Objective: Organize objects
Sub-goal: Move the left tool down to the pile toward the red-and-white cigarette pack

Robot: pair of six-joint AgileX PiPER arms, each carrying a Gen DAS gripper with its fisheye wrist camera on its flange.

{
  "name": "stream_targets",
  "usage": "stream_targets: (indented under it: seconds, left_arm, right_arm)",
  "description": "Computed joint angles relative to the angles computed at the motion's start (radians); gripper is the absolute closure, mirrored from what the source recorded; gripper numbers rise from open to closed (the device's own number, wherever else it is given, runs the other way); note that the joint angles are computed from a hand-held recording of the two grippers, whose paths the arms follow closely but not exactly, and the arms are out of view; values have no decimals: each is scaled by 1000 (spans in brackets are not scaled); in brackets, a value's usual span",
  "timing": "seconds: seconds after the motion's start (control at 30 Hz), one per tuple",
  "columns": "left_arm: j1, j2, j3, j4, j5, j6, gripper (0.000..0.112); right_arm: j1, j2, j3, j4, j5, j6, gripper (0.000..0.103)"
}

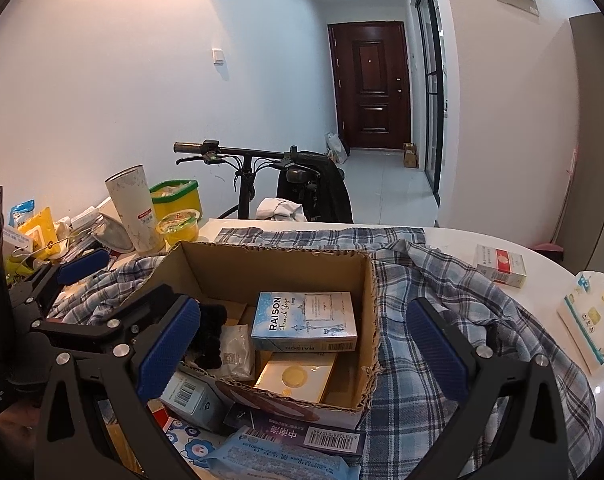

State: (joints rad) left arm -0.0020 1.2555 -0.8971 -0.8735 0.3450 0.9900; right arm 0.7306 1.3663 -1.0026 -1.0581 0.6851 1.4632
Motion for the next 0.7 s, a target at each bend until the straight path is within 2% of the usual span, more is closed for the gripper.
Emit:
stream_targets:
  seconds: [0.13,0.2,0.27,0.4,0.47,0.57,0.7]
  left_arm:
    - [31,-11,-9,-31,46,23,9]
    - [25,-22,-9,36,34,-39,9]
    - [41,-45,-14,71,55,-73,9]
    - [136,-79,-45,42,201,-42,9]
    - [159,-102,-52,93,242,-79,9]
    - [230,-143,-21,56,313,20,9]
    - [364,-161,42,-106,432,265,9]
  right_arm:
    - [3,-6,3,-11,6,10,0]
    - [9,-7,2,-18,12,15,0]
    - [14,-4,-3,-21,22,13,0]
    - [19,-8,-3,-31,24,16,0]
    - [32,-8,-5,-49,35,30,0]
    - [65,-5,-6,-99,68,67,0]
    - [94,1,-8,-142,103,103,0]
